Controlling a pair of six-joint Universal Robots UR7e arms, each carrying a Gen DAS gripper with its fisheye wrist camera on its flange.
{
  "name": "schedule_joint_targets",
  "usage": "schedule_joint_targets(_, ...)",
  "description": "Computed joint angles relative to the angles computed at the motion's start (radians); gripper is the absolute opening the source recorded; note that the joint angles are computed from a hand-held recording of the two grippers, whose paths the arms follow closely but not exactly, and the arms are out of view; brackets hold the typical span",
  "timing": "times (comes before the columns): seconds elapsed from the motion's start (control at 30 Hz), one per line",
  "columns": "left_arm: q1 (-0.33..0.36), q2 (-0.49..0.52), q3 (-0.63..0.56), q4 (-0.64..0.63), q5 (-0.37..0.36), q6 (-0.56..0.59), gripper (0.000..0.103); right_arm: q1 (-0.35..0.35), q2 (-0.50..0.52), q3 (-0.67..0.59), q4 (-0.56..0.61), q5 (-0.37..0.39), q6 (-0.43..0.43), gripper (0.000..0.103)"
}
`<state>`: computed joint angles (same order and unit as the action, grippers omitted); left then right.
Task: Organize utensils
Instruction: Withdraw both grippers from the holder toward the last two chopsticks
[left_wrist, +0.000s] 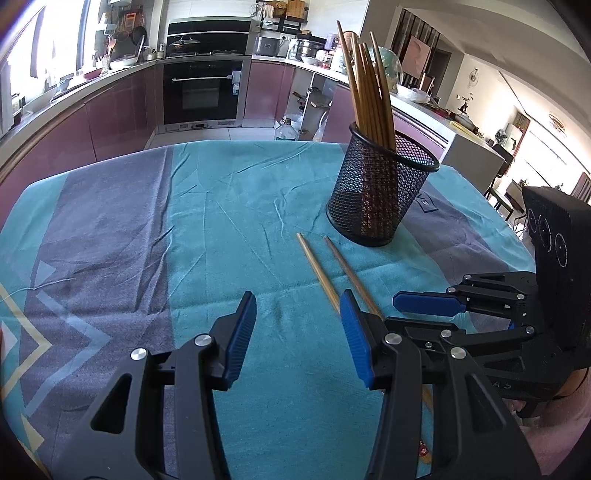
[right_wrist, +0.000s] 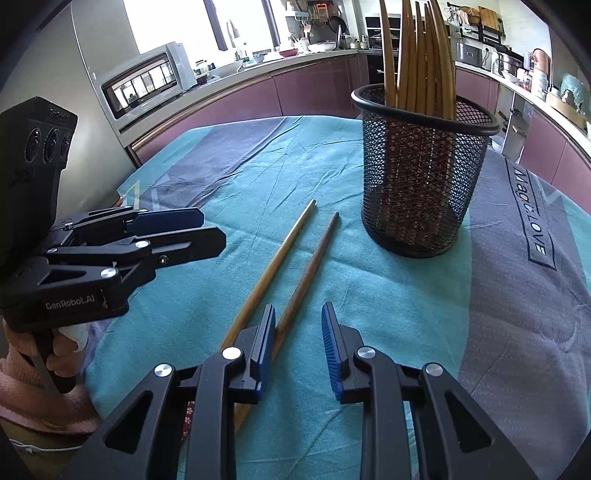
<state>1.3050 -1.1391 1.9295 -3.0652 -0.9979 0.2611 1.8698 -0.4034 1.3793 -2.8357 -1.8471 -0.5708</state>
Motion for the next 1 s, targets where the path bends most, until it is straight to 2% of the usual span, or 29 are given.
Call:
schedule_joint_targets(0.2,-0.007,0.035,-0.021,0.046,0.009,0.031,0.045,-0.007,-0.013,0.011,0.0,0.002,0.007,0.024)
schedule_joint_targets(0.43,-0.009,0.073,-0.05,0.104,0.029,0.04,0.037,-0.011,-0.017,0.011,0.007,0.009,0.014,0.024)
schedule_joint_targets(0.57,-0.009,0.07,-0.05,0.123,0.012,0.038,0.02,-0.013,-0.016,0.008,0.008,0.01,0.009,0.024)
schedule_joint_targets(0.63,-0.012,0.071,-0.046,0.121,0.019,0.038,0.018,-0.013,-0.015,0.007,0.007,0.01,0.008,0.024)
schedule_joint_targets(0.7,-0.011,0.066,-0.046,0.128,0.016,0.028,0.018,-0.01,-0.008,0.001,0.003,0.001,0.001,0.024)
schedule_joint_targets(0.83,-0.008,0.068,-0.058,0.137,0.03,0.006,0.025,-0.003,0.01,-0.018,-0.005,-0.015,-0.011,0.024)
schedule_joint_targets(1.0,-0.001,0.083,-0.086,0.143,0.035,-0.004,0.025,0.007,0.039,-0.05,-0.014,-0.031,-0.021,0.021)
